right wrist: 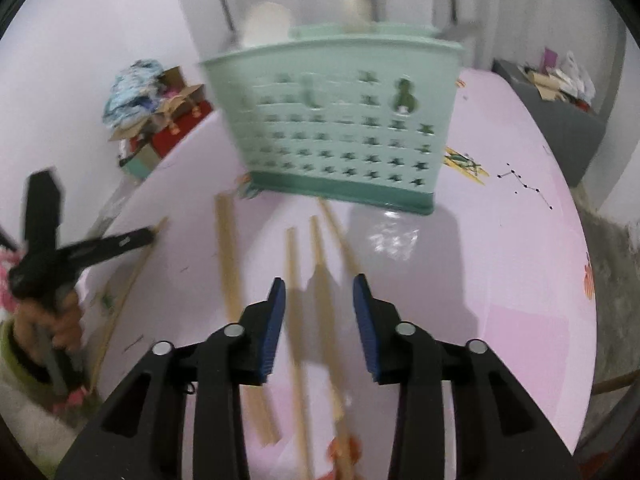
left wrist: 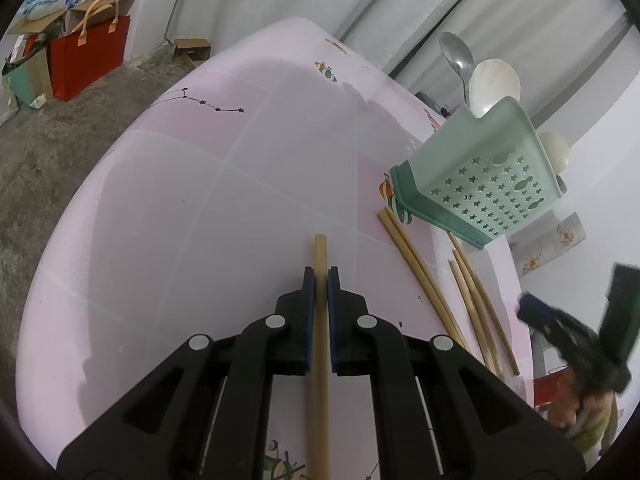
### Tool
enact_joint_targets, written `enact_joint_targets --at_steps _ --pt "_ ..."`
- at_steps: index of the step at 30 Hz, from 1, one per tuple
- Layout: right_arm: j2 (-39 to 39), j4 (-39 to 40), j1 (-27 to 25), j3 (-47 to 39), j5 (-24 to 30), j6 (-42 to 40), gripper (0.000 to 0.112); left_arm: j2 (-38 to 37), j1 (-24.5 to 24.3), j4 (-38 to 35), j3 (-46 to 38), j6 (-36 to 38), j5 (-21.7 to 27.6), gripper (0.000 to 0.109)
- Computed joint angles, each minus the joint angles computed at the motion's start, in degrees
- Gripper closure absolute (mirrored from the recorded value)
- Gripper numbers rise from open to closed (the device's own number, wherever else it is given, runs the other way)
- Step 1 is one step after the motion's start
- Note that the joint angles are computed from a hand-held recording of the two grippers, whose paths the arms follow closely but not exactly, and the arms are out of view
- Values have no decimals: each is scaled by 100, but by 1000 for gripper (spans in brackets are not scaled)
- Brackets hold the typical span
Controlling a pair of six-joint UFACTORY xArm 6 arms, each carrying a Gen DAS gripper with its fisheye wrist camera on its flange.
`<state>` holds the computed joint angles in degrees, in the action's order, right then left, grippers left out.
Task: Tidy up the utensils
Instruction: 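Lift the chopsticks with the right tool while the left tool holds its chopstick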
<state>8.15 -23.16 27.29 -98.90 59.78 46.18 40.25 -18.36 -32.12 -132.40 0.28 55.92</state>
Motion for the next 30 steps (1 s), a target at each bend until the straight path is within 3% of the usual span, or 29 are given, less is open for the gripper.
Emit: enact_joint_targets --at_steps 9,22,26,27,30 --pt "1401 246 -300 -1753 746 -1238 89 -35 -17 -45 92 37 -84 104" --pt "2674 856 -396 -3701 1537 -2043 99 12 -38 -17 4 -68 -50 104" --pt "2520 809 -404 -3413 1320 -1907 102 -21 -86 95 64 -115 -147 104" --pt "2443 771 -406 -3307 1230 -1850 111 7 -89 121 10 -140 -121 104" --pt "2093 587 -374 -2859 923 -1572 112 135 -43 -54 -263 -190 82 104"
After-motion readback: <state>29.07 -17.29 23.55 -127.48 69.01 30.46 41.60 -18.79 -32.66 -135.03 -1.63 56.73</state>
